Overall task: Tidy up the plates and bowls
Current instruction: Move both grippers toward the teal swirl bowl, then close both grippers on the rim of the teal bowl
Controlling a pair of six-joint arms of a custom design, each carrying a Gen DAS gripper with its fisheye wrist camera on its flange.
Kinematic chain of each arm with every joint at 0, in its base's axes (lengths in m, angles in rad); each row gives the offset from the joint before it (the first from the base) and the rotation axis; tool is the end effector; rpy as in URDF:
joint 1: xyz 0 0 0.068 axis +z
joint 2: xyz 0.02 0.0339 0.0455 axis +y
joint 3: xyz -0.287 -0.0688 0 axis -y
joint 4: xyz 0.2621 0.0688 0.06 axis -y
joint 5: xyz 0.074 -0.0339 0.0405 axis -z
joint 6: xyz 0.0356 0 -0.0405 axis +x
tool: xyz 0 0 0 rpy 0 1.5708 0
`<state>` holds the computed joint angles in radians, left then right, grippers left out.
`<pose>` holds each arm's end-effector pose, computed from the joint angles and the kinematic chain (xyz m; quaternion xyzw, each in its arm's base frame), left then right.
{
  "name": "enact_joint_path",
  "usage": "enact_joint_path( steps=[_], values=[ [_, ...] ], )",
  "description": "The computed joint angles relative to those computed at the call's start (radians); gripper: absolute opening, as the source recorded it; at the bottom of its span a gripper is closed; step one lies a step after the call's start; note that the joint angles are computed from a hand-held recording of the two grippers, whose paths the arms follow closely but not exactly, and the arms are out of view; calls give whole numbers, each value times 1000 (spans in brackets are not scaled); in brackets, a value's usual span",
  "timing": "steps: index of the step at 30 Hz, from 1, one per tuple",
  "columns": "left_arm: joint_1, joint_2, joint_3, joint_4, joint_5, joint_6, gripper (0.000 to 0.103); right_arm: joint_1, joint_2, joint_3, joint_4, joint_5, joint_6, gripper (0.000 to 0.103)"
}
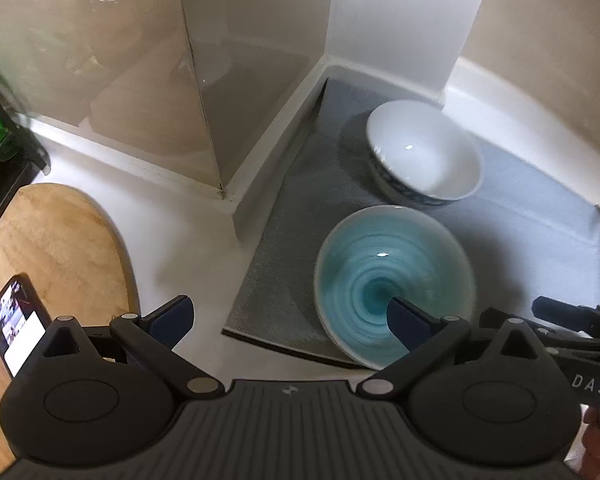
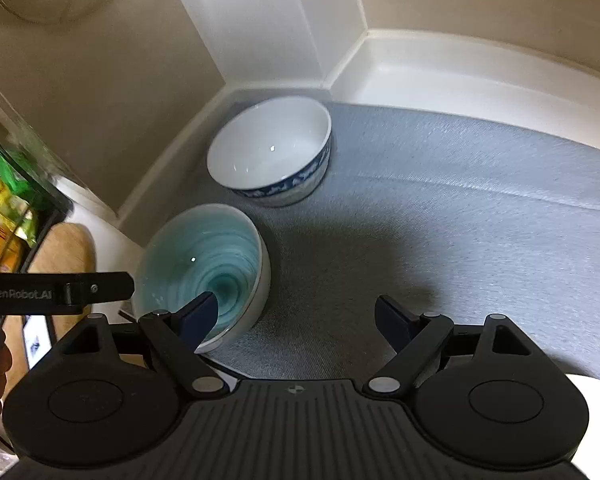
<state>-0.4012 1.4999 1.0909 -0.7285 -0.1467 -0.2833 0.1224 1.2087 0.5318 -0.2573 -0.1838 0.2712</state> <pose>0.2873 -0.1162 0.2515 0.0417 0.9732 -0.0045 0.2260 0.2225 0.0339 0.1768 0.0417 0.9453 0.1464 0.2886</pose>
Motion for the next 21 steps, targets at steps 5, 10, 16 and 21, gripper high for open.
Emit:
enact_joint_path(
  steps=[5, 10, 16, 21],
  values=[
    [25, 77, 24, 29, 18, 28, 103, 41, 124, 38, 48, 35, 21, 87],
    [38, 113, 35, 56, 42, 61, 103, 61, 211, 77, 72, 60, 27, 86],
    [41, 138, 36, 76, 56, 79, 103, 79, 283, 111, 87, 69, 42, 86],
    [38, 155, 38, 86, 76, 90, 100, 86, 323, 132, 92, 75, 41, 83]
  ],
)
